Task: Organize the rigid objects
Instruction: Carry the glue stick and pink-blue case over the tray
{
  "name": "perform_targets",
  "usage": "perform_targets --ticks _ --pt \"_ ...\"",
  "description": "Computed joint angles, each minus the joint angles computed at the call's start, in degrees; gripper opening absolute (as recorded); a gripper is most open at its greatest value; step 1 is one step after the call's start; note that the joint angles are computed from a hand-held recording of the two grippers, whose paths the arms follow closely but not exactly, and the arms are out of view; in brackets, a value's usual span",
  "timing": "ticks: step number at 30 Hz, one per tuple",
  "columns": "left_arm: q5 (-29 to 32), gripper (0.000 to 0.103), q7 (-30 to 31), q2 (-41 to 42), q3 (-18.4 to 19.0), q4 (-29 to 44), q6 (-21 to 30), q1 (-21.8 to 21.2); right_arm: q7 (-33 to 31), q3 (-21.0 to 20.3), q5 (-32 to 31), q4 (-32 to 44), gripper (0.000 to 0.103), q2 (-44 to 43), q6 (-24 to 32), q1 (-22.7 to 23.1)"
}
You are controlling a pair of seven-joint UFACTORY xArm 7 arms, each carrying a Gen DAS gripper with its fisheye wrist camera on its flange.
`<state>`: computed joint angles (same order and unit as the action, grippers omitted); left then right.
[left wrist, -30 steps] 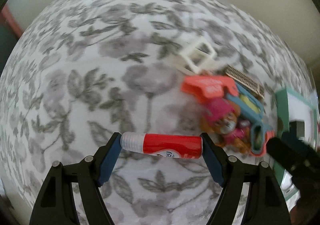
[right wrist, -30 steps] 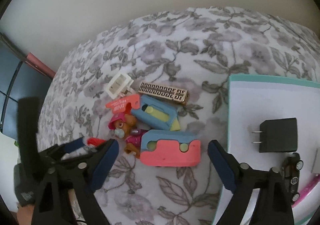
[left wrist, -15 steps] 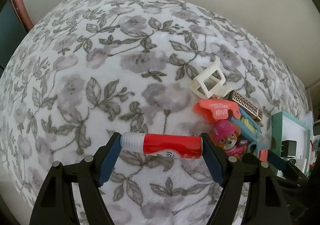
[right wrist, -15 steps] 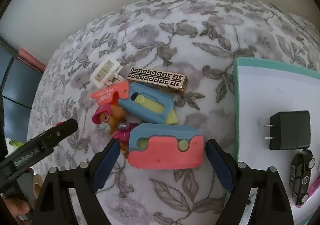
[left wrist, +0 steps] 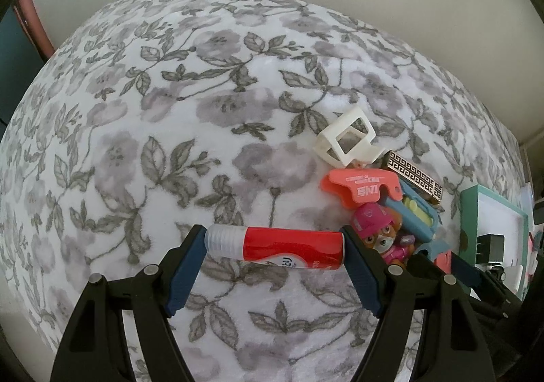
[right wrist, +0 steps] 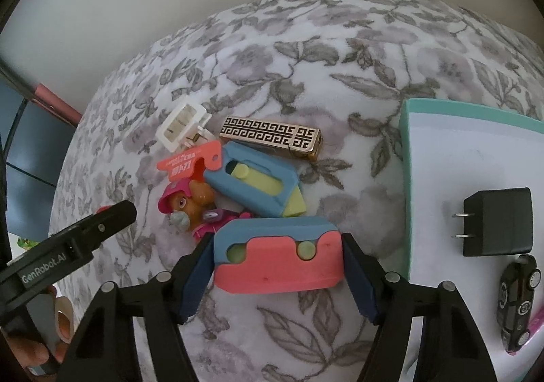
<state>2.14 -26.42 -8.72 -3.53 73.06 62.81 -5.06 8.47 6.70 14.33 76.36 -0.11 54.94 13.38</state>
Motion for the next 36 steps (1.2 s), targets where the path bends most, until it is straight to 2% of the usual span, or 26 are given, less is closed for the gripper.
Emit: perform_targets --ticks 11,18,25,36 --pt "1.42 0.079 -0.21 -0.43 -0.67 1.75 0.01 -0.57 -0.42 -0.81 2.91 -0.16 0.074 -3.18 -0.73 -0.85" --pt "0.87 0.079 -0.24 -0.72 -1.28 3.78 -1.32 -1.63 1.67 -1.4 -0.24 1.46 0.073 -6.43 -0.36 -1.68" --pt "-0.88 0.079 0.14 0.42 -2.51 6.59 -2.71 -3.73 2.76 -2.94 -1.81 1.43 0.073 -9.49 1.64 -3.7" --pt "0.98 0.079 -0.59 5.76 -5.26 14.36 -1.61 -8.82 2.38 -5.9 -0.5 0.03 0.074 -11.59 3.22 -7.54"
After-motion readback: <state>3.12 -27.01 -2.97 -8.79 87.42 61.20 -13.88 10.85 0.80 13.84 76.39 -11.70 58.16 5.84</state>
